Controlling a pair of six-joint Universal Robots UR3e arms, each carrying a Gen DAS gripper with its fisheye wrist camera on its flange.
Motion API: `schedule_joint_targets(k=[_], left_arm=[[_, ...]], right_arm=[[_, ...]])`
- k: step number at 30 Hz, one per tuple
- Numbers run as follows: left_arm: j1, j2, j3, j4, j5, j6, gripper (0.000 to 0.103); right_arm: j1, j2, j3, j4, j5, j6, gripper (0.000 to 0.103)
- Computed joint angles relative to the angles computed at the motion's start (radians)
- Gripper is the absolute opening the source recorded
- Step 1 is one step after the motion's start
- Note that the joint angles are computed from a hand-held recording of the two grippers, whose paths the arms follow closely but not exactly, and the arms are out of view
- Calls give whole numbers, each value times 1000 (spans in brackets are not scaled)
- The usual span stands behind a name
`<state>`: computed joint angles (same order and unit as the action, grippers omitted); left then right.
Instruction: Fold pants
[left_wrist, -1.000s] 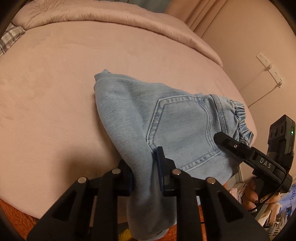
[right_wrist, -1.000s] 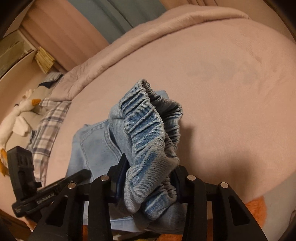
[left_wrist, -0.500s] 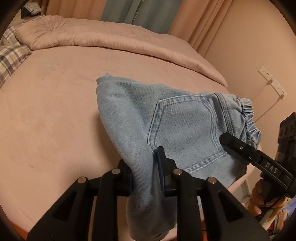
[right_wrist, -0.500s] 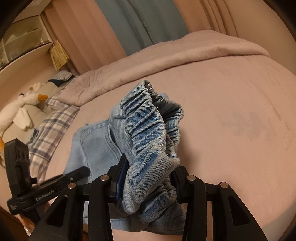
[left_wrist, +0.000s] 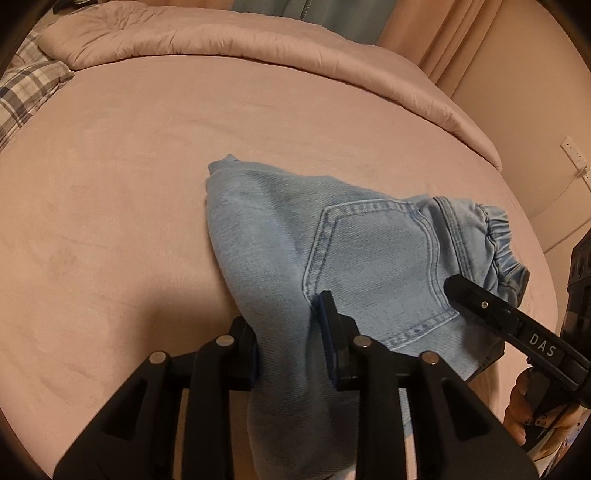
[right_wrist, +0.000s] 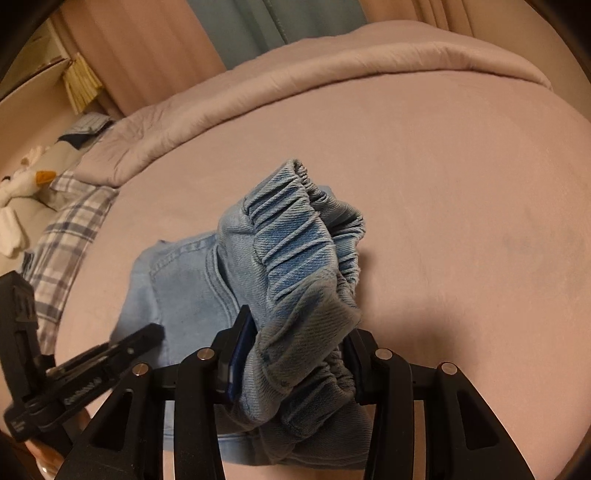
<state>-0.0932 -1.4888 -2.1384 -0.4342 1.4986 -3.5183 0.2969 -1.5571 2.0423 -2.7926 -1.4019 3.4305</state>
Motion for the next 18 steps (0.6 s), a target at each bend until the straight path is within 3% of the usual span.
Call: schedule_joint_targets(k=[4, 6, 9, 13, 15, 18], left_arm=[[-29, 23, 22, -56, 44, -17, 36], [-56, 48, 38, -106, 75, -27, 44], [-83, 108, 45, -137, 122, -28, 68], [-168, 220, 67, -173, 239, -67, 82], [-210, 273, 74, -192, 280, -95, 93], [-272, 336, 83, -210, 329, -120, 102]], right_arm=[[-17, -33, 16, 40, 4, 5, 54], [-7, -57, 14, 70, -29, 5, 60], [36, -96, 5, 87, -123, 3, 68], [84, -230, 20, 127, -198, 2, 79], [114, -295, 24, 144, -232, 4, 80], [154, -362, 16, 162, -268, 14, 85]])
